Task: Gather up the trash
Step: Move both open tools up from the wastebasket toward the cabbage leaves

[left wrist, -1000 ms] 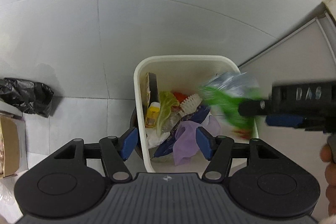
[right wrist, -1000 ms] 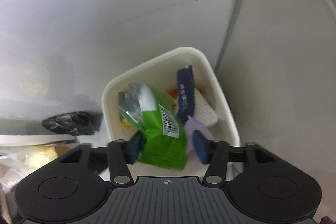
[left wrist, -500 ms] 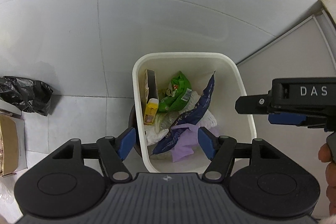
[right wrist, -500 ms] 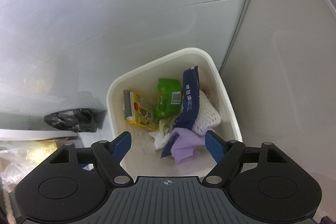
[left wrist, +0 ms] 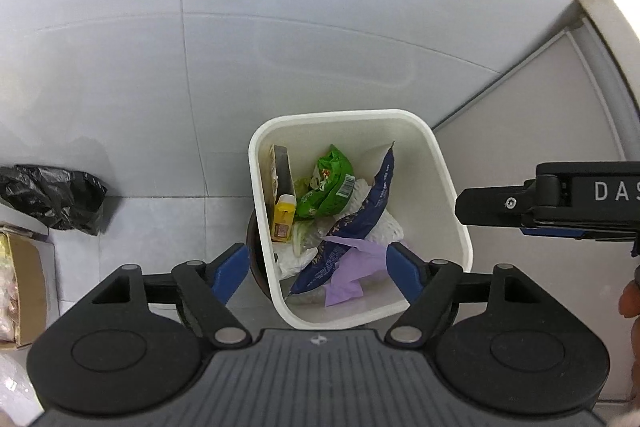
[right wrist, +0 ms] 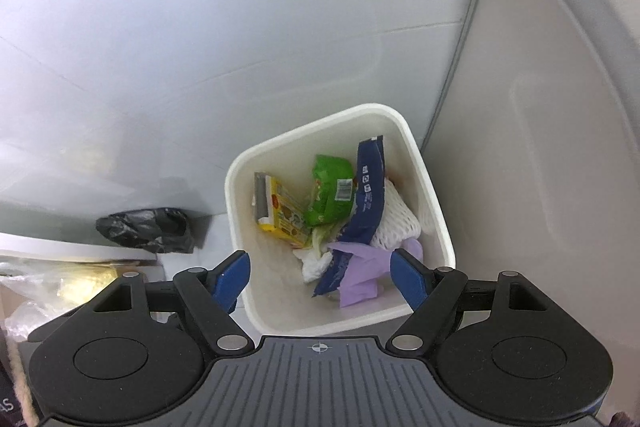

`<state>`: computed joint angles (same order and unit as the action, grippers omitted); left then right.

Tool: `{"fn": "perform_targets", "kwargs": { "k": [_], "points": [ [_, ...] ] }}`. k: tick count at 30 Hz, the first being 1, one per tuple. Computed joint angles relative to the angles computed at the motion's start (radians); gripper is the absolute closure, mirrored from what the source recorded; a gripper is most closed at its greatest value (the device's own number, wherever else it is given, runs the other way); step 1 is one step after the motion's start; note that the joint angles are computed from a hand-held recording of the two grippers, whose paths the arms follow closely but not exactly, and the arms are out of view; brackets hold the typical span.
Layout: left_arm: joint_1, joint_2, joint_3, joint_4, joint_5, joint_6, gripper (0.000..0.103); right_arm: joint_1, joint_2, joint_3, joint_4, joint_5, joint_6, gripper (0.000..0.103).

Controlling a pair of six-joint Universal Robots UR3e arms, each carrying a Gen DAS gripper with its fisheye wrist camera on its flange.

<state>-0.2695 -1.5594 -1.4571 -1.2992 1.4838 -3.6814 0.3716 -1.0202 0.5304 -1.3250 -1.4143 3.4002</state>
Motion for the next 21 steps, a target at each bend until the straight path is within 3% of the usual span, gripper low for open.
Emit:
{"fn": "perform_targets", "kwargs": {
  "k": [11,21],
  "points": [
    [-0.008,0.027,0.102,-0.111,-0.02,0.041,0.009,0.003,-0.103,-0.032,0.046,0.015,-0.03,0.02],
    [-0.047,-0.001,0.293,-0.284,0.007,0.063,0.005,-0.004,-0.236,-0.065,0.039,0.021,-0.101,0.015]
  ]
}}
